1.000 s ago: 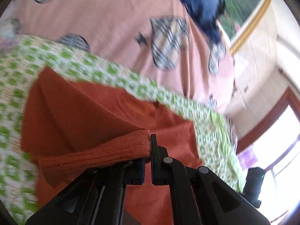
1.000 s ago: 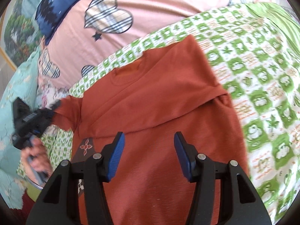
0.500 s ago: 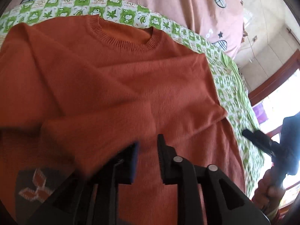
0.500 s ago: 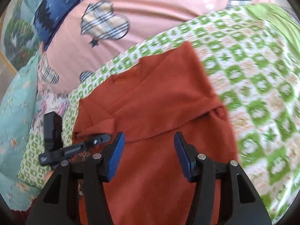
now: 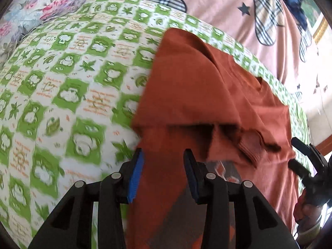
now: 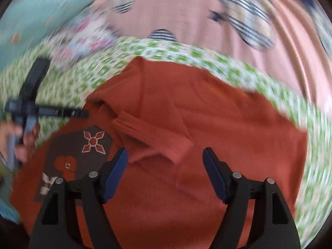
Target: Fold small clothes
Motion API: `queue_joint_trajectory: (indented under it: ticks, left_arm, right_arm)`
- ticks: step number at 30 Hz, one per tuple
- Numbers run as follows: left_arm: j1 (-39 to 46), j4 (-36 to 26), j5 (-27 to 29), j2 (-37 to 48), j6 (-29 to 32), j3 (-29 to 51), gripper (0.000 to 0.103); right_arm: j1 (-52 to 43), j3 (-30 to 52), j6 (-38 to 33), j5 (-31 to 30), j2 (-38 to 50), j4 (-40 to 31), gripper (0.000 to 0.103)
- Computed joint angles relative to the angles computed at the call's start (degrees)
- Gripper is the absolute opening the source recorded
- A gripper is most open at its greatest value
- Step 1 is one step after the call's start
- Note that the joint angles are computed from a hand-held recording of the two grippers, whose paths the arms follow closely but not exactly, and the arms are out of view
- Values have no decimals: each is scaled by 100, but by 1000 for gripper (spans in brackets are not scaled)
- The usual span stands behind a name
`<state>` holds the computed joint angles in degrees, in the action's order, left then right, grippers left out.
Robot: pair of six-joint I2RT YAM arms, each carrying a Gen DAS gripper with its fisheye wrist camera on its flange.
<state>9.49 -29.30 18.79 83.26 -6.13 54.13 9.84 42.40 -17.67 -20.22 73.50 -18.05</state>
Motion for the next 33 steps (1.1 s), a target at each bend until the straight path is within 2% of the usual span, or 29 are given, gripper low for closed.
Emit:
queue_joint_trajectory:
  ticks: [4, 5, 6, 7, 8, 11, 15, 17, 21, 22, 23, 24, 26, 28, 31, 33]
  left_arm:
    - [-267, 168, -711, 162, -76, 162, 42]
    - [-266, 193, -735, 271, -108, 214, 42]
    - [-223, 223, -645, 388, -168, 243, 43]
    - [-210, 269, -613, 465, -228, 256, 43]
    - [-235, 307, -643, 542, -255, 315, 44]
    - [-361, 352, -780, 657, -302, 434, 46]
    - [-632, 428, -1065, 838, -505, 604, 46]
    - [-766, 464, -1205, 936, -601, 695, 46]
    - [-976, 518, -1535, 1037, -685, 785, 46]
    - [-1031, 526, -1644, 1075, -720, 836, 45]
    - [-1042, 592, -1776, 1026, -783, 813, 36]
    - [-958, 682, -1749, 893, -817, 703, 35]
    - [-781, 975, -1521, 603, -1032, 464, 35]
    - [-781, 1096, -1660, 460, -1085, 313, 36]
    - [-828, 1191, -1865, 432, -1174, 78, 38]
    - [-701, 1225, -1697, 529, -1138, -4, 39]
  right_arm:
    - [529, 416, -299, 298, 798, 225, 75]
    - [599, 497, -316, 377, 962, 240, 73]
    - [695, 535, -295, 552, 1107, 295, 43]
    - [752, 577, -210, 733, 1216, 330, 5]
    - [671, 667, -12, 720, 1302, 248, 6]
    - [-44, 522, 833, -94, 886, 325, 6]
    - [-2105, 386, 2525, -1743, 573, 336, 6]
    - [-2822, 418, 2863, -2127, 844, 243, 6]
    - [-3399, 432, 2722, -2065, 1488, -32, 6]
    - [-3445, 410, 2718, -2133, 1612, -39, 6]
    - [-3461, 358, 2726, -2134, 1635, -31, 6]
    - [-3467, 303, 2719, -2136, 1581, -1, 6]
    - [-3450, 220, 2728, -2184, 1433, 101, 6]
    - [-3321, 212, 2718, -2176, 1400, 194, 6]
    - [-3149, 210, 2601, -1932, 1424, 217, 6]
    - [-3123, 203, 2422, -1681, 1488, 110, 6]
